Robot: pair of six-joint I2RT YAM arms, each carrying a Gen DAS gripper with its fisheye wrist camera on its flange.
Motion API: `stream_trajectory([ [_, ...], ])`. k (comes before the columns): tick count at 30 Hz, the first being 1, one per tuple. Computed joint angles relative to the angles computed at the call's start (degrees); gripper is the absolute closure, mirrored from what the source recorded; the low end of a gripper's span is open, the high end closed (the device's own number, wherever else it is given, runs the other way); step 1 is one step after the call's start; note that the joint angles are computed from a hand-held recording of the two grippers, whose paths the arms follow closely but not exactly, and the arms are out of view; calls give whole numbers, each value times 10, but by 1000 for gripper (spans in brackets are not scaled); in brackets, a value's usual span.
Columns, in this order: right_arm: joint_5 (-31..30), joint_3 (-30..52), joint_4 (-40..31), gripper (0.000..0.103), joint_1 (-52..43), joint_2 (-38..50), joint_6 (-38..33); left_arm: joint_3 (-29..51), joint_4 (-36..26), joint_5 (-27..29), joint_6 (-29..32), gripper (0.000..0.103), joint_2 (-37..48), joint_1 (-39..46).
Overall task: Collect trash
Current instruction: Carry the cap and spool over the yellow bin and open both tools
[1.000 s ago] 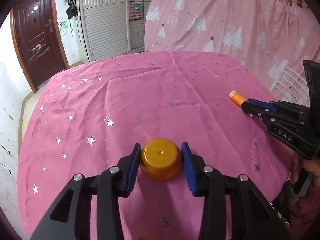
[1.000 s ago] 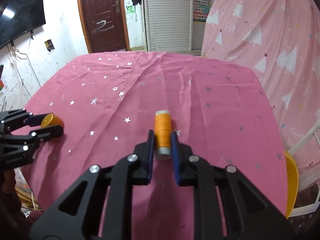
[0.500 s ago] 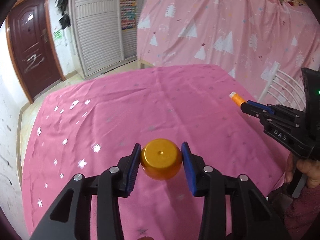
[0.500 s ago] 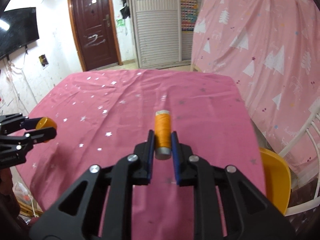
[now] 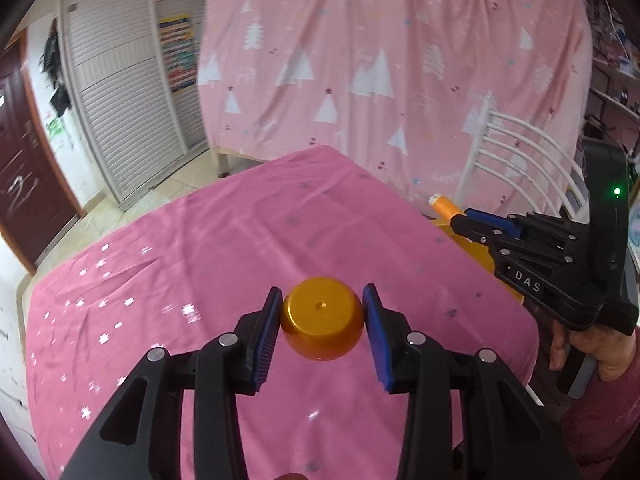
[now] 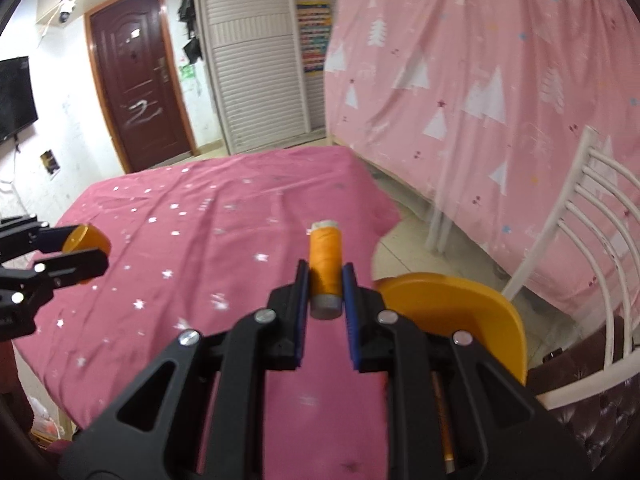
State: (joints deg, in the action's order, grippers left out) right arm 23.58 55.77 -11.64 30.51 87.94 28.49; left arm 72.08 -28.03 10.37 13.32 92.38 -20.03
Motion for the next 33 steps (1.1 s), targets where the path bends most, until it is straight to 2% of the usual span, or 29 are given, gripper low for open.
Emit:
stream_trajectory([
  [10,-35,-111,48,87,-83,-61,7,80,-21,-40,-19,68,78,-117],
  [16,-69,-165,78,87,-129,-86,12,175,-62,-24,-42,68,147,-163],
  [21,-107,-182,100,87,-160,-71,13,250,-86,-26,-66,68,218,-192],
  [26,-129,-185,112,87,-174,-54,15,339,-122,-1,-106,68,293,-191],
  [30,-139,-185,113,87,-180,-44,19,353,-124,9,-113,67,314,-191],
  [32,-143,-184,113,87,-183,-41,20,364,-132,16,-118,63,326,-190],
  [33,-145,-184,113,87,-183,-40,23,365,-131,19,-122,52,328,-190],
])
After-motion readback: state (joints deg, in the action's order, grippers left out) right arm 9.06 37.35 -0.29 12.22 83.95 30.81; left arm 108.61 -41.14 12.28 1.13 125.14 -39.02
